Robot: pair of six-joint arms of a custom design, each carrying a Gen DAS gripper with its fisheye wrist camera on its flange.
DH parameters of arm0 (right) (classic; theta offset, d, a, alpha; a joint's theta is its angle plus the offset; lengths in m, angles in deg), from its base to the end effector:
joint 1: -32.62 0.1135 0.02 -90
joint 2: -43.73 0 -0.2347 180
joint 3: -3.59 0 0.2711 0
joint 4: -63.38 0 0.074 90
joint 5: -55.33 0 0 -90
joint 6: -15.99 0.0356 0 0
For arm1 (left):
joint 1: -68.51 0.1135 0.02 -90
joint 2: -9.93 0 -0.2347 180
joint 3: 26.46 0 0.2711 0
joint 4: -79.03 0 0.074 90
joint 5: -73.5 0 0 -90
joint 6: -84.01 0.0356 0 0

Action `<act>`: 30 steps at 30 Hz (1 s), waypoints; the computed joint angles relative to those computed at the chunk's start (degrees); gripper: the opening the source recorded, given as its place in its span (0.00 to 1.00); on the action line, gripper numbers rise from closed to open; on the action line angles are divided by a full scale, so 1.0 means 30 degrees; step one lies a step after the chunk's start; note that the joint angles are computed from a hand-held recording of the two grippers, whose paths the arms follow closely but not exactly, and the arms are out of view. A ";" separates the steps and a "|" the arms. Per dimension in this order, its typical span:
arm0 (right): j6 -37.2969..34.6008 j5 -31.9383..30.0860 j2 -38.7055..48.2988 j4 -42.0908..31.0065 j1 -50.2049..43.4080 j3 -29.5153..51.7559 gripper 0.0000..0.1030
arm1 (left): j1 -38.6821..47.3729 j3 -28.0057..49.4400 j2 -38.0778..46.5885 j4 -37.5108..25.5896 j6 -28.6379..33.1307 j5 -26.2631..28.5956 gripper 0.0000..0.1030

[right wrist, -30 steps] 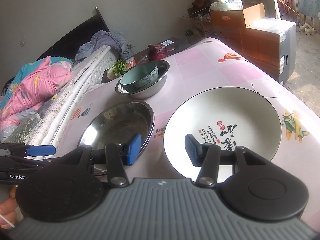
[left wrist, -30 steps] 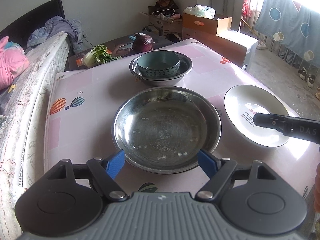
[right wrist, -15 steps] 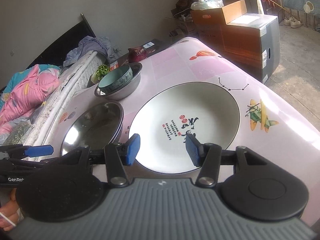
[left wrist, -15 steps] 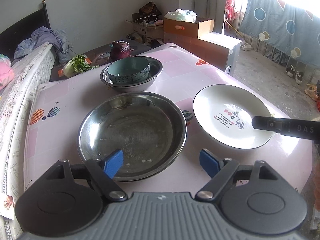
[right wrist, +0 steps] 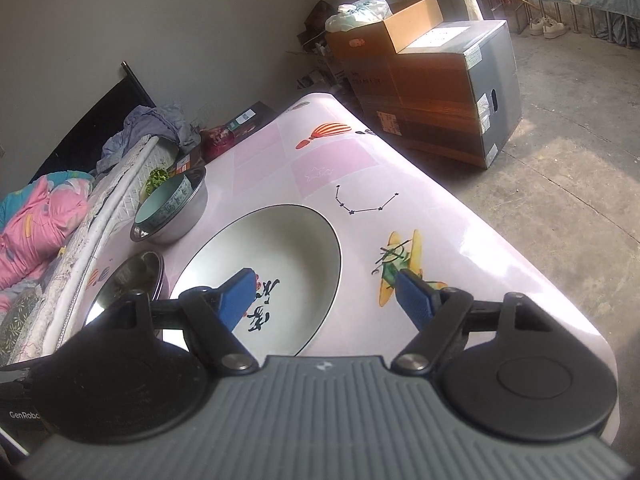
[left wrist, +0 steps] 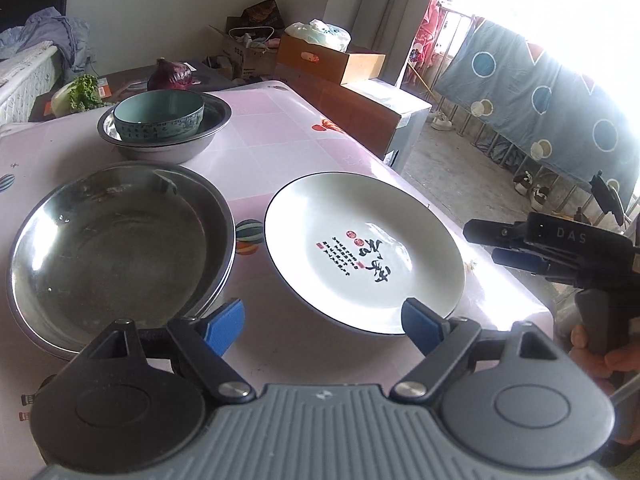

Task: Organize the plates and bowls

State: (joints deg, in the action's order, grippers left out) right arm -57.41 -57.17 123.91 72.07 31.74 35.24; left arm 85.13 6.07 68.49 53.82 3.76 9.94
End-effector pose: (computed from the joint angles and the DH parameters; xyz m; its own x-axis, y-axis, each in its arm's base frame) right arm 0.2418 0.0099 0.0731 -0.6938 0.2746 -0.6658 -0.0850 0.8868 0.4543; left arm 0.2033 0.0442 0.1122 -0.7345 -0.0610 -0.6758 0.1374 0.9620 -0.2362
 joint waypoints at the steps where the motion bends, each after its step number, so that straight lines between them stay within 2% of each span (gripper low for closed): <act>1: -0.0092 -0.0723 0.1400 0.0388 -0.0482 0.0744 0.74 | -0.0084 -0.0068 0.0289 0.0447 -0.0309 -0.0006 0.84; 6: -0.0257 -0.3125 0.6549 0.1225 -0.1349 0.4081 0.67 | -0.0466 0.0203 0.2250 0.2148 -0.1612 -0.0018 0.78; 8: -0.0281 -0.3630 0.7833 0.1117 -0.1329 0.5126 0.62 | -0.0720 0.0515 0.2893 0.2322 -0.1836 -0.0266 0.75; 12: -0.0304 -0.3983 0.9596 0.1325 -0.0931 0.6717 0.53 | -0.1171 0.0996 0.4046 0.2760 -0.2215 -0.0641 0.63; 14: -0.0446 -0.4090 1.0005 0.0922 -0.0713 0.7381 0.47 | -0.1341 0.1210 0.4523 0.2906 -0.2311 -0.0719 0.57; 16: -0.0652 -0.4145 1.0270 0.0517 -0.0399 0.7907 0.43 | -0.1546 0.1345 0.4807 0.2970 -0.2370 -0.0842 0.49; 19: -0.1250 -0.3866 1.0390 -0.0293 0.0267 0.8424 0.37 | -0.1795 0.1587 0.5226 0.2940 -0.2325 -0.1120 0.41; 21: -0.1569 -0.3195 1.0037 -0.0373 0.0651 0.8193 0.37 | -0.1855 0.1570 0.5184 0.2841 -0.2267 -0.1211 0.40; 25: -0.1145 -0.3407 0.9653 -0.0731 0.0593 0.7841 0.37 | -0.1955 0.1468 0.4631 0.2224 -0.1920 -0.1556 0.40; 30: -0.1330 -0.3000 0.7917 -0.1076 0.0848 0.6048 0.37 | -0.1573 0.1147 0.3312 0.0088 -0.0405 -0.1219 0.41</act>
